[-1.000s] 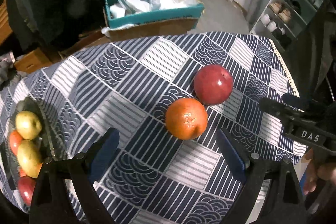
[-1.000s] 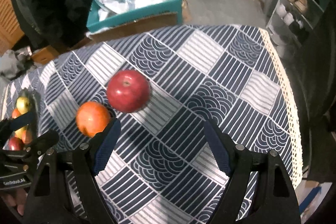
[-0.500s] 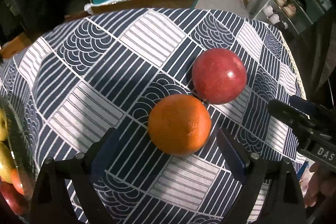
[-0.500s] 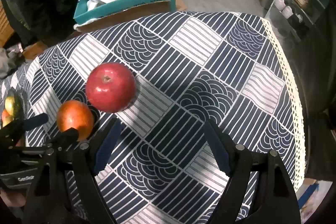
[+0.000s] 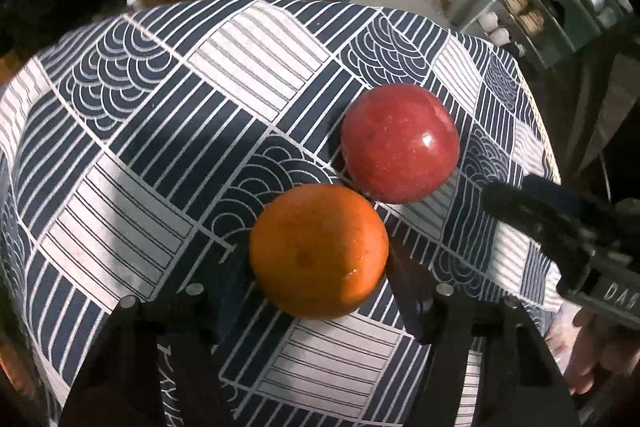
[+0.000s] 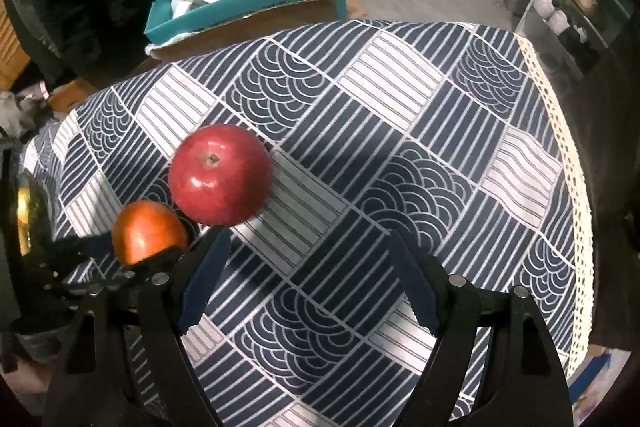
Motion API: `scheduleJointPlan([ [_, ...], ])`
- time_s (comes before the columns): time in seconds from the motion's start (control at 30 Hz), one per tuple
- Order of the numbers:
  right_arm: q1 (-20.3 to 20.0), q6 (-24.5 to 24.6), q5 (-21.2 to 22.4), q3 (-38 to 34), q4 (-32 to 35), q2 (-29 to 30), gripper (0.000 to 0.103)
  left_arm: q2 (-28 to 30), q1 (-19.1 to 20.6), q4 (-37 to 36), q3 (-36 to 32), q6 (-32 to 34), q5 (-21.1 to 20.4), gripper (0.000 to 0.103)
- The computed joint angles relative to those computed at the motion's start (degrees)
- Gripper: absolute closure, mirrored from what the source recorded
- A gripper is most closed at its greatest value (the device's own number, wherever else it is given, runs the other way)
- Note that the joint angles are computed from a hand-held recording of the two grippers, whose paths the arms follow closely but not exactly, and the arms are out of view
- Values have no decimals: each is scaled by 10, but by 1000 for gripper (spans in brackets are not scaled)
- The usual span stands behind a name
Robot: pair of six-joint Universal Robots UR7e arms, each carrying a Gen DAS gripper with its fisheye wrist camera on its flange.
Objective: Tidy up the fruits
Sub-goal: 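Grasp the orange with the left tool while the right tool grasps the red apple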
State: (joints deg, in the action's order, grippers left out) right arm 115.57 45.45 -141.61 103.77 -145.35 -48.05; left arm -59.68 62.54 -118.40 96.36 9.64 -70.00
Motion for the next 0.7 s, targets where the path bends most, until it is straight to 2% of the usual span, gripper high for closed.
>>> scheduleJointPlan([
  [0.3,-5,-67,25,-31,-50,30,22,-17,-4,-29,16,30,53,38],
  [0.5,-11,-105,34,-66,-52,58,22,-18,11,-35,-4,27,74,38],
  [0.7,-29,-118,62,-83,-62,78,22,-20,20,-39,-18,27,81,38],
])
